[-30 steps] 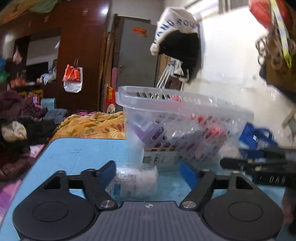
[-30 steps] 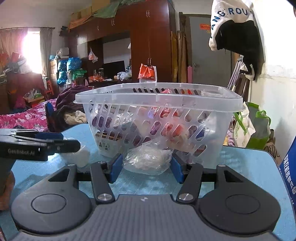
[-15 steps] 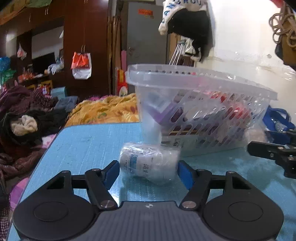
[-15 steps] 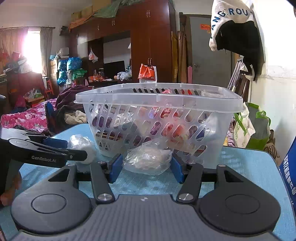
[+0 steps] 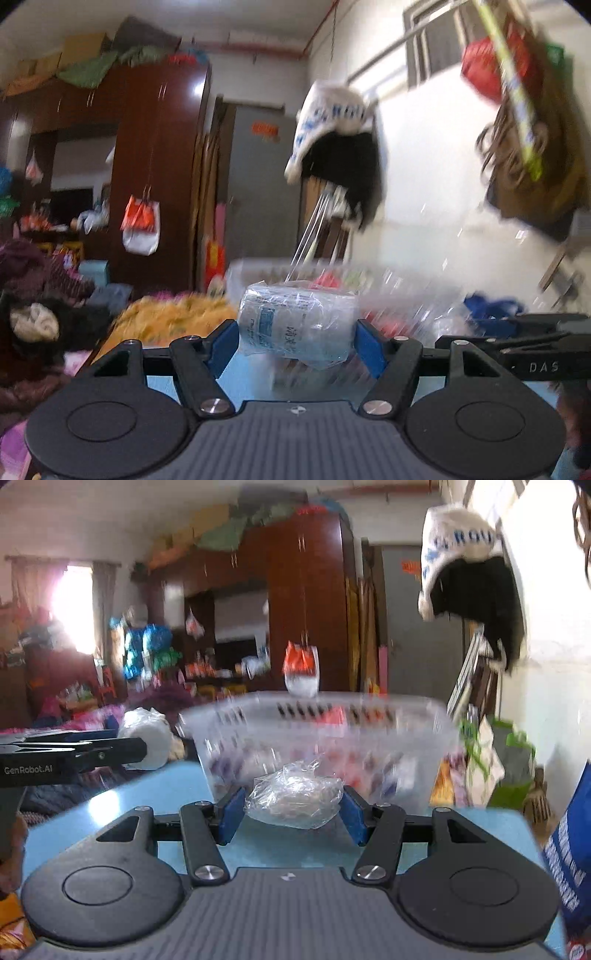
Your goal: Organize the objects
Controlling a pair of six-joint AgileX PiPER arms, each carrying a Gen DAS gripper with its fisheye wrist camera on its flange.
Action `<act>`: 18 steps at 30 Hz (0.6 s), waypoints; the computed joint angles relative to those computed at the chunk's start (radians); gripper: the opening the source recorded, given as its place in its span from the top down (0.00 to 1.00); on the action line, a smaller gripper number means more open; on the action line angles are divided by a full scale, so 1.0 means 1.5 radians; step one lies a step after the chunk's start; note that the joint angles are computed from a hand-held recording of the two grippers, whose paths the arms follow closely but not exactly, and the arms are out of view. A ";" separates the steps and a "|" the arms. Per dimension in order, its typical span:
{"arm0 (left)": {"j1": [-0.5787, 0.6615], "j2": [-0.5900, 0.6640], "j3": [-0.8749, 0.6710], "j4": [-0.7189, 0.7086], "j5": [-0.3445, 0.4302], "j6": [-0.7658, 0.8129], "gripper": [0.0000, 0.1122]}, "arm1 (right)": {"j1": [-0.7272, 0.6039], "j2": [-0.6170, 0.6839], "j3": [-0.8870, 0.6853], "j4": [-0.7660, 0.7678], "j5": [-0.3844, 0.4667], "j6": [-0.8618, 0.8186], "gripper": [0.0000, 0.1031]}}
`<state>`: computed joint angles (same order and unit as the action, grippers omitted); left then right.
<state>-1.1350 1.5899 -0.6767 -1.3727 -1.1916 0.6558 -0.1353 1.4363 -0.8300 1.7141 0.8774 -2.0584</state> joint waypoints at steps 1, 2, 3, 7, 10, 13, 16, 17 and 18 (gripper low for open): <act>-0.002 -0.008 -0.009 0.005 -0.003 0.013 0.36 | -0.006 -0.012 -0.002 0.006 0.012 -0.003 0.43; 0.002 -0.015 -0.023 0.013 0.000 0.033 0.36 | -0.004 -0.024 -0.011 0.009 0.008 0.000 0.43; 0.010 -0.020 -0.044 0.016 0.011 0.060 0.36 | 0.008 -0.029 -0.032 0.005 -0.010 0.013 0.43; 0.107 -0.027 -0.145 0.040 0.136 0.145 0.36 | 0.065 0.022 -0.179 -0.060 -0.101 0.112 0.43; 0.181 0.005 -0.248 -0.007 0.230 0.235 0.36 | 0.101 0.090 -0.302 -0.146 -0.177 0.219 0.43; 0.241 0.047 -0.336 -0.077 0.306 0.321 0.36 | 0.113 0.159 -0.396 -0.209 -0.173 0.289 0.42; 0.279 0.082 -0.368 -0.088 0.342 0.323 0.35 | 0.129 0.202 -0.424 -0.212 -0.183 0.243 0.16; 0.289 0.092 -0.373 -0.084 0.347 0.317 0.32 | 0.136 0.196 -0.400 -0.175 -0.212 0.190 0.09; 0.303 0.100 -0.380 -0.095 0.362 0.320 0.22 | 0.142 0.191 -0.380 -0.142 -0.232 0.148 0.02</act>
